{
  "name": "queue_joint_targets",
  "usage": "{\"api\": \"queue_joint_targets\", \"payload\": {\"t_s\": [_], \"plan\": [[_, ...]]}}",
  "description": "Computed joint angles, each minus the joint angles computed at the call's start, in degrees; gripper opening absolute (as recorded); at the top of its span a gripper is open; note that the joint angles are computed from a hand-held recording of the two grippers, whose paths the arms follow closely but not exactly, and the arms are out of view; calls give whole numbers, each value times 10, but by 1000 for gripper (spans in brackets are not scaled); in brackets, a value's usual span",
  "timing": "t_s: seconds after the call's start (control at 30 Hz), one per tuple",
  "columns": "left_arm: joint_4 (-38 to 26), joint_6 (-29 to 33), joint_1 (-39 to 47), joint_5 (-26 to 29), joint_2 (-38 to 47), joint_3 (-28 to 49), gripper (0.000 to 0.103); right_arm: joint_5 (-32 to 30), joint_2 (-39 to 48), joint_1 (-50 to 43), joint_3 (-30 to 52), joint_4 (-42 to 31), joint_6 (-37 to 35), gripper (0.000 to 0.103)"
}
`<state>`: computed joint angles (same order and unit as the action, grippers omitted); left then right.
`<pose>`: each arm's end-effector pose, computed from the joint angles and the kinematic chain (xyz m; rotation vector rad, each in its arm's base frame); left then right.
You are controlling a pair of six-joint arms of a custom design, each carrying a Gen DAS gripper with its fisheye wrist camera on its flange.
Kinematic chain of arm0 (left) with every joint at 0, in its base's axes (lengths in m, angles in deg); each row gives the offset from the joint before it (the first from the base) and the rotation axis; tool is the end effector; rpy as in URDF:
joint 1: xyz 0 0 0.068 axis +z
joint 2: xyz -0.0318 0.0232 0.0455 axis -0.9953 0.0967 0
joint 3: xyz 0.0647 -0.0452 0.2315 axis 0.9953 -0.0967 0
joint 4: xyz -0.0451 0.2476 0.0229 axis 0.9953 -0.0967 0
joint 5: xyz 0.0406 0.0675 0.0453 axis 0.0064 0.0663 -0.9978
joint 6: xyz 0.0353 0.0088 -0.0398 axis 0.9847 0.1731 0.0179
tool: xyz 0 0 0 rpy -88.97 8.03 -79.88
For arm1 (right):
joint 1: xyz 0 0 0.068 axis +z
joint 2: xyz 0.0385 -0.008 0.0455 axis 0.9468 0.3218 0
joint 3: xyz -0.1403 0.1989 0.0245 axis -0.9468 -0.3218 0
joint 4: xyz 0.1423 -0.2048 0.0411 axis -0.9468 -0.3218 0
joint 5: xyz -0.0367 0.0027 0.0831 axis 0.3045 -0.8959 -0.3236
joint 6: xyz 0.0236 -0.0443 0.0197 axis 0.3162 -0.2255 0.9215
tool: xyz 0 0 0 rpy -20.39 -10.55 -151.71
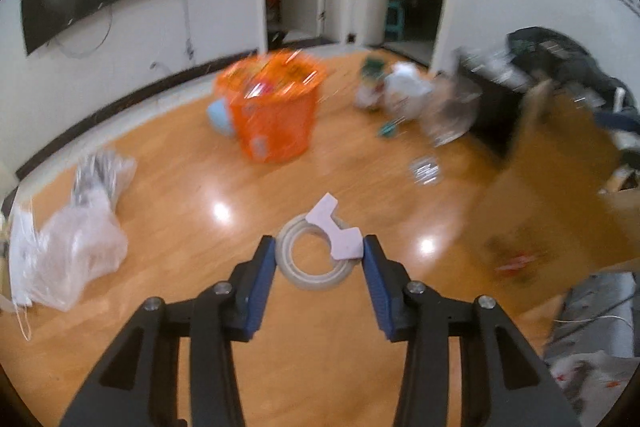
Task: Organize rigid objects
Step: 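Grasp the white tape roll with the left gripper while the right drops the keys into the box, then drop the tape roll into the cardboard box with the left gripper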
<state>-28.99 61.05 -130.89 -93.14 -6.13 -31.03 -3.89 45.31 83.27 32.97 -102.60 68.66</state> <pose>0.1841 -0.1770 0.1758 0.3121 2.3711 -0.1840 0.1876 0.0507 0.2108 -0.7008 2.2060 0.3117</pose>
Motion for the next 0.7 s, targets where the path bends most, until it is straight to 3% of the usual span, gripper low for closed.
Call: {"api": "queue_joint_targets", "payload": {"t_s": [0.17,0.37,0.57,0.7], "plan": [[-73,-17,-96,-2,10,127,41,-41,6,-28,0,-10,-26,86],[-110,-4,-138,65,163,311,41,-80,-7,-68,-6,-36,-84,86],[-159,-10,-149,112,282,438,41,-102,-15,-96,-18,-58,-140,86],[-173,-29,-150,97,305,464,70,-103,-11,-99,-20,-65,-162,86]]}}
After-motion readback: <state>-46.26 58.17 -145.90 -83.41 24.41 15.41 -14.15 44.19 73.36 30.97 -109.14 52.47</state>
